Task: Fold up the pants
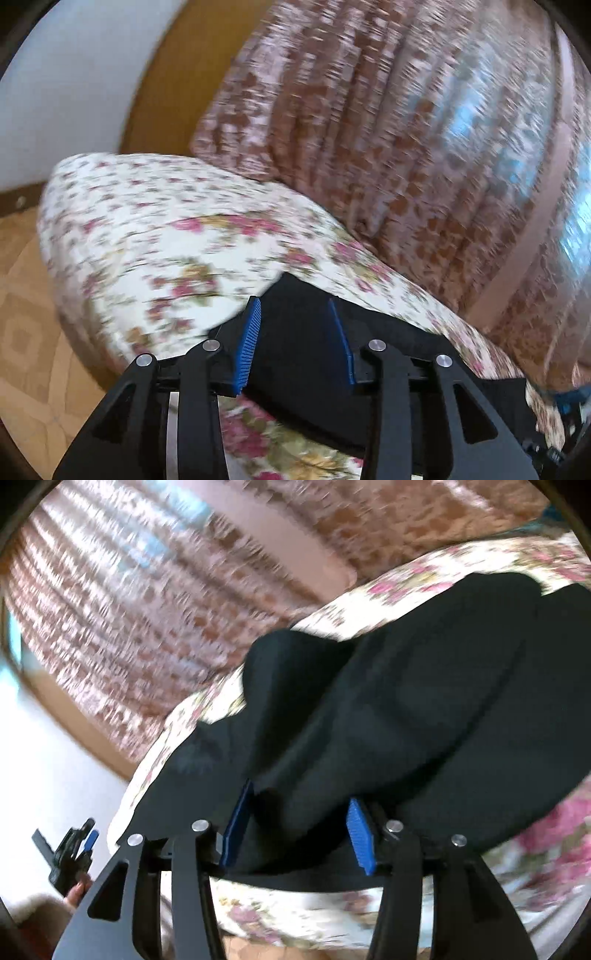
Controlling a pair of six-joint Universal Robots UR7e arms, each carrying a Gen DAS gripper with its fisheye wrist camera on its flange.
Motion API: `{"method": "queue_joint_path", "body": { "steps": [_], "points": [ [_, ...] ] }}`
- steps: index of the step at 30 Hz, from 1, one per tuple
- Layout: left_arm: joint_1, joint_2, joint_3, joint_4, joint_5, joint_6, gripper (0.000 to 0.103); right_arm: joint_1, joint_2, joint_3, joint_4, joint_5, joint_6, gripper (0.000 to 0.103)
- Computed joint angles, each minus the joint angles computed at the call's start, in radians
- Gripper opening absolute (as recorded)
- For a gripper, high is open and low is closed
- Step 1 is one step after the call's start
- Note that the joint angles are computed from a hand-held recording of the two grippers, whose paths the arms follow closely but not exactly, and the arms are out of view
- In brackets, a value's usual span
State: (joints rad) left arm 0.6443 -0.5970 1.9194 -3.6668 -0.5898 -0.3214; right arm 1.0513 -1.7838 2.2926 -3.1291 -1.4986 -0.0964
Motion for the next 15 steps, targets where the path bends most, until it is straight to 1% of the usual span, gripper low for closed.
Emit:
{"method": "queue_joint_path", "body": {
  "steps": [1,4,5,7,9,11,13,14,15],
  "points": [
    [0.003,0.008,-0.021,0.026,-0.019,0.011,0.036,-0.006,-0.006,-0.002,-0.006,-0.004,0.007,0.049],
    [0.031,0.043,-0.112,0.142,-0.166,0.032,0.036,-0.039,-0.023,-0.013,-0.026,-0.028,0.052,0.049],
    [0.038,0.065,-0.15,0.181,-0.205,0.037,0.036,-0.057,-0.027,-0.019,-0.03,-0.025,0.076,0.049],
    [0.049,0.103,-0.217,0.248,-0.273,0.049,0.036,-0.078,-0.032,-0.042,-0.018,-0.052,0.116,0.05],
    [0.059,0.154,-0.305,0.332,-0.339,0.05,0.036,-0.117,-0.039,-0.066,-0.007,-0.033,0.164,0.052],
    [0.07,0.197,-0.382,0.4,-0.404,0.06,0.036,-0.147,-0.038,-0.096,-0.003,-0.041,0.221,0.053],
    [0.072,0.242,-0.456,0.471,-0.421,0.062,0.036,-0.197,-0.041,-0.122,0.01,0.001,0.271,0.054],
    [0.075,0.26,-0.485,0.5,-0.438,0.069,0.036,-0.213,-0.038,-0.141,0.021,0.0,0.305,0.054],
    [0.079,0.279,-0.517,0.542,-0.447,0.07,0.036,-0.235,-0.035,-0.157,0.031,0.023,0.335,0.054]
  ]
}}
